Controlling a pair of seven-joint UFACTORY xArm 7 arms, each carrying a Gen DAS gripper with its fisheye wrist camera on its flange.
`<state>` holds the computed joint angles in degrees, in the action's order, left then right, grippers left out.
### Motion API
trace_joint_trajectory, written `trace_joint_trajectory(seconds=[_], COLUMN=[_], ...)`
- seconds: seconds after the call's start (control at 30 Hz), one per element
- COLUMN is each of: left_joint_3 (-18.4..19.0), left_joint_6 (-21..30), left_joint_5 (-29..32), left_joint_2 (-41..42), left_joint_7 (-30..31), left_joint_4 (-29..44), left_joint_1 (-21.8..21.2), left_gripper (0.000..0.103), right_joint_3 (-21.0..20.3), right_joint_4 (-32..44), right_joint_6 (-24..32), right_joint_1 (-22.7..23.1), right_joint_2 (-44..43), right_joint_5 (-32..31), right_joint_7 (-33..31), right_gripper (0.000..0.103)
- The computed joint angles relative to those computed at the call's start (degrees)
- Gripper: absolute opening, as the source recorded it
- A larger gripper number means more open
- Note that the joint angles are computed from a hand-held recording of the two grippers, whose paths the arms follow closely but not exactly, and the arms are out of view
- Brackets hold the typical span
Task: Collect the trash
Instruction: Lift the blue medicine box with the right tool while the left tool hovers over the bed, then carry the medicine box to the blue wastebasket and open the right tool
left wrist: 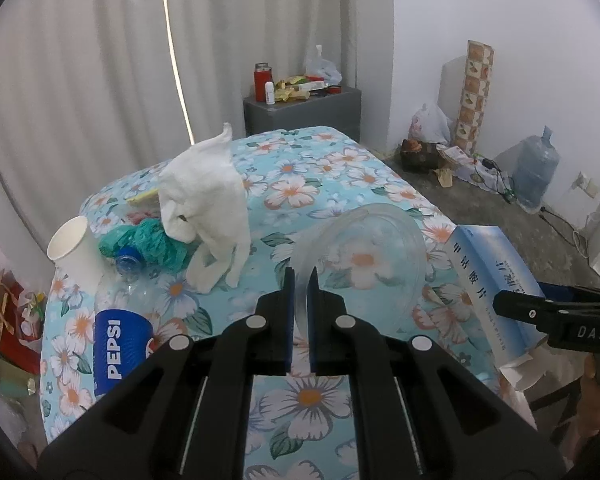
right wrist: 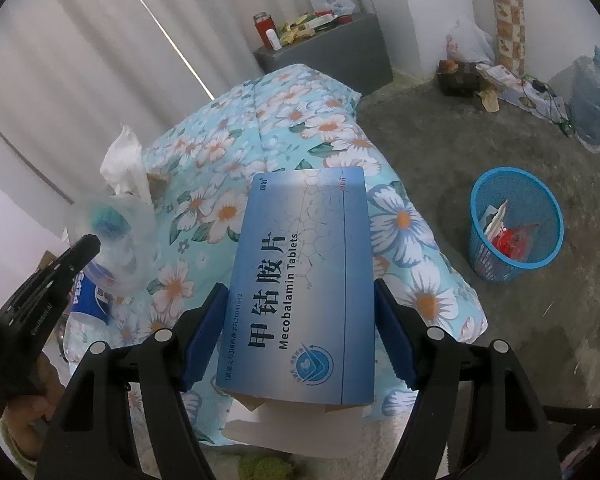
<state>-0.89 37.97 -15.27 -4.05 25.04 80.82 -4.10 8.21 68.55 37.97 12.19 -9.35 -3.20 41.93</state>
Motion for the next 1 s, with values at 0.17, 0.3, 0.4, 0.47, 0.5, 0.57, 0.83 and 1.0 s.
trace_joint_trajectory(seconds=[0.17,0.3,0.4,0.47,0.5,0.57,0.83,1.0], left_joint_3=[-0.6,-1.0,-1.5,-1.8,-2.0,-2.4,-6.2,-9.1], left_joint_6=[-0.1,-0.3,-0.1,0.5,0.9,2.2,11.3,23.2], left_joint_5=[1.2,2.3,3.4,3.7,3.6,3.3,1.0,3.3], left_joint_2=[-0.2,-0.3,0.0,0.6,1.0,2.4,14.5,29.8], left_joint_7=[-0.5,-0.7,-1.1,-1.2,-1.1,-0.9,-0.1,-0.6], left_joint_4=[0.1,0.2,0.8,1.9,2.6,4.8,21.9,43.8], left_joint_1=[-0.5,-1.1,-1.7,-2.2,-2.4,-3.1,-6.5,-12.2], left_gripper=[0.004,0.004,0.004,0.004,0.004,0.004,0.004,0.004], right_joint_3=[-0.6,-1.0,-1.5,-1.9,-2.1,-2.7,-4.4,-6.2], right_joint_4=[-1.8,-3.8,-5.3,-6.5,-7.3,-8.9,-17.5,-22.7], right_joint_6=[-1.6,-3.0,-4.4,-5.4,-6.1,-7.2,-8.3,-6.3], right_joint_1=[-0.3,-0.7,-1.1,-1.4,-1.7,-2.5,-11.5,-18.7], right_joint_2=[-1.4,-2.9,-3.8,-4.7,-5.3,-6.7,-15.2,-19.0], right_joint_5=[1.3,2.5,4.0,4.9,5.3,5.8,2.3,-0.5], right_joint_7=[-0.7,-1.2,-1.7,-2.0,-2.1,-2.2,3.8,8.2], right_gripper=[0.07,0.07,0.07,0.07,0.07,0.07,0.07,0.07])
